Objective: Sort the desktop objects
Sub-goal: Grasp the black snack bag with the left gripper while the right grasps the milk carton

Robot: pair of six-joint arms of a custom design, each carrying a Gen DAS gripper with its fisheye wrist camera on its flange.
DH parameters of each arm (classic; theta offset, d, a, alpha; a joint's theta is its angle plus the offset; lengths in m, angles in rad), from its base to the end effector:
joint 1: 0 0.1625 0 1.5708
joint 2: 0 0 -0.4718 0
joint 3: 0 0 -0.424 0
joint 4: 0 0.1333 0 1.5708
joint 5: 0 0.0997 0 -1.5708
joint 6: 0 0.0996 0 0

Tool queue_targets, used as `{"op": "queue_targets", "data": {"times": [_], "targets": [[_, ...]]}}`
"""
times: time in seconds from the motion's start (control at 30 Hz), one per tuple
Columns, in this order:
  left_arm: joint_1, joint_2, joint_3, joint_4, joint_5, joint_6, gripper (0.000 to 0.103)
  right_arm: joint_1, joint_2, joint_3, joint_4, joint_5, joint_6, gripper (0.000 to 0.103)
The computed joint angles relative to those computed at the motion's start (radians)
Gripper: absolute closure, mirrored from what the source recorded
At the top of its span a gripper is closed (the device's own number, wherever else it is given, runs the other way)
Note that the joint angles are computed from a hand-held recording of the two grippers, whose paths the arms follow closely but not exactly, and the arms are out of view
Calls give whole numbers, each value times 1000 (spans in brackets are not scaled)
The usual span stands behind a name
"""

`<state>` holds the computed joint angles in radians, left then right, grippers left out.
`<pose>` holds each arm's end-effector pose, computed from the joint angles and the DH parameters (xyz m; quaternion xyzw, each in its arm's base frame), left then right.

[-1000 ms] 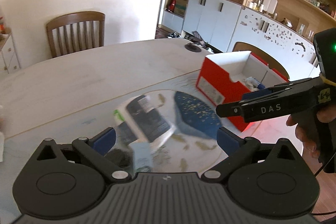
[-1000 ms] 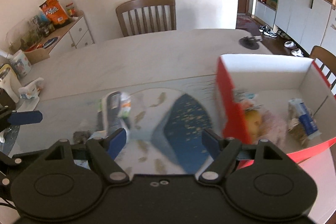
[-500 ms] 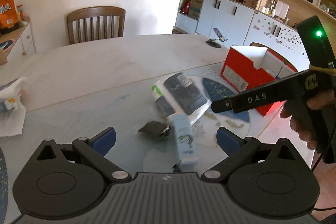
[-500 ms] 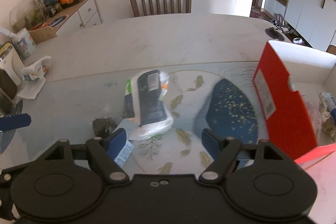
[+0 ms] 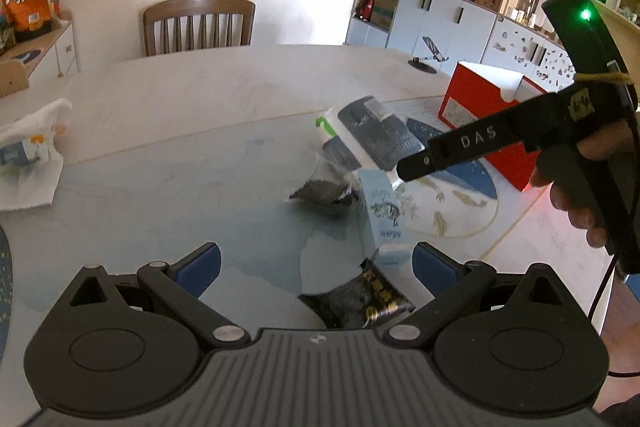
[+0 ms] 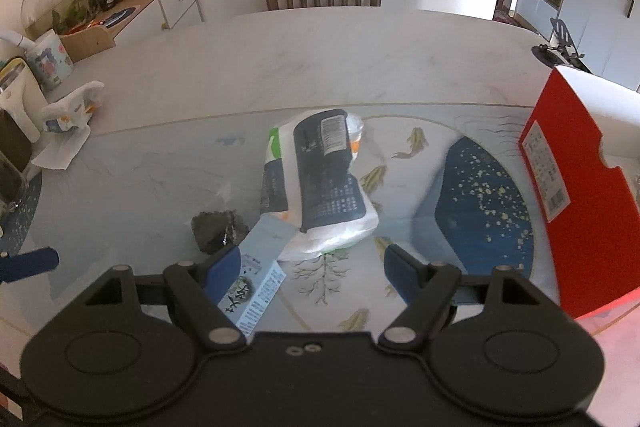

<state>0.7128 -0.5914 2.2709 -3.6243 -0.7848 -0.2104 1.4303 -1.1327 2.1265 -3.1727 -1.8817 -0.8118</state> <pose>-0.2179 -0.4577 -0.0251 0.2213 0.8831 -0.3394 0.2364 0.0224 -0.5763 0.2135 0.2667 -0.9053 0.1952 0.2669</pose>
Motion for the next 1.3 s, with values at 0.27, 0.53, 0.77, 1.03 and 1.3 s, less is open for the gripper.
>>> {"op": "queue_targets", "data": {"times": [0.27, 0.53, 0.77, 1.03, 1.3], "targets": [[8, 15, 7, -10, -14, 4, 1, -2, 14, 1, -15, -4, -1, 24], [15, 40, -7, 9, -53, -5, 1, -10, 31, -5, 6, -2, 13, 24], [29, 86, -41, 15, -73, 10, 3, -7, 46, -1, 48, 13, 17, 24], [32, 133, -67, -20, -50, 53, 15, 3, 83, -4, 30, -10, 14, 25], [22, 148, -71, -37, -28, 81, 25, 8, 109, -2, -4, -50, 16, 27]]}}
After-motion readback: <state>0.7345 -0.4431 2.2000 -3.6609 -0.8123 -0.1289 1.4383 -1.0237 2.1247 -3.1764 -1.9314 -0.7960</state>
